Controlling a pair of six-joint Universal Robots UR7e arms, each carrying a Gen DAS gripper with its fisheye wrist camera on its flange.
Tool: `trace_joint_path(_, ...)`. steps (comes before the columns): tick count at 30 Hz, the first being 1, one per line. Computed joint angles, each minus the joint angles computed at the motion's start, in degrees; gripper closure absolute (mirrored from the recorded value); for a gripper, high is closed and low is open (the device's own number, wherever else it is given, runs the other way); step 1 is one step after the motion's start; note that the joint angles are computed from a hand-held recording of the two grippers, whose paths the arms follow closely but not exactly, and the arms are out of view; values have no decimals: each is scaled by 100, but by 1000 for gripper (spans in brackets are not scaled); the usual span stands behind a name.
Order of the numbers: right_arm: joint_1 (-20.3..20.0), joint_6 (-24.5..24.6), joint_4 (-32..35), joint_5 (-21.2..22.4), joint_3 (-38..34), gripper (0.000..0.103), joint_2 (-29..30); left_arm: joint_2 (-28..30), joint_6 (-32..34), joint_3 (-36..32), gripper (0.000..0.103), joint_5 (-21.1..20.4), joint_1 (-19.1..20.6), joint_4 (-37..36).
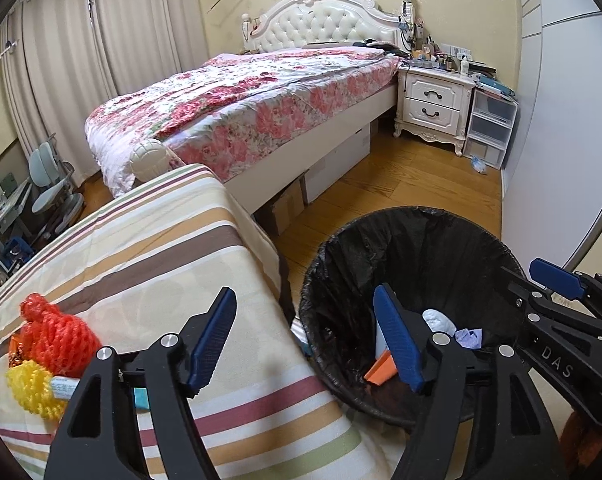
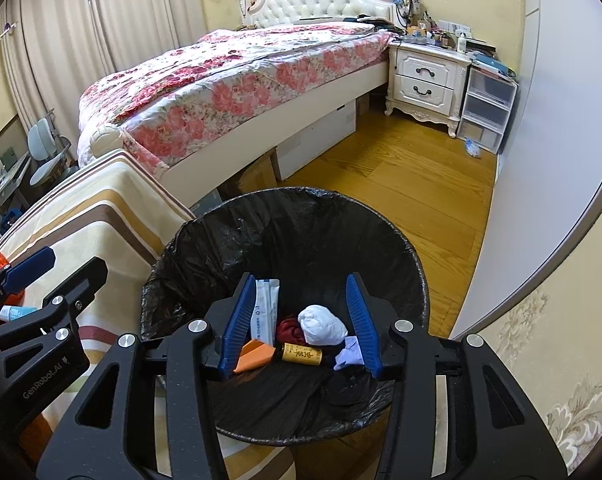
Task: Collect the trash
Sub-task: 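Move both tools back from the bin to the pile on the bed, then close the left tool on the red can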
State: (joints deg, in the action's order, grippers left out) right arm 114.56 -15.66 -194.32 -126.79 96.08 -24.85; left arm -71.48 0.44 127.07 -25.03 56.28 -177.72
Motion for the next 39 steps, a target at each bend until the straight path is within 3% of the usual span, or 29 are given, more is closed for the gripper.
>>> trace_joint_path(9,294,130,88,180,265,56,57,-835,-531,643,34,406,-159,520)
trace_joint_path(16,592,169,292,330,307,55,210,-1862,-1481,1124,34,692,-223,1686)
trace_joint_path(18,676,143,321,346,267,48,274,-2177,-1765,1236,34,802,-260,2078)
trace_joint_path(27,969,103,668,442,30,47,529,-3390,-2915,1444,34,1099,-164,3781)
trace_joint_path(39,1089,142,942,435,-139,47,678,-3306,-2355,1270,34,581,343,3435)
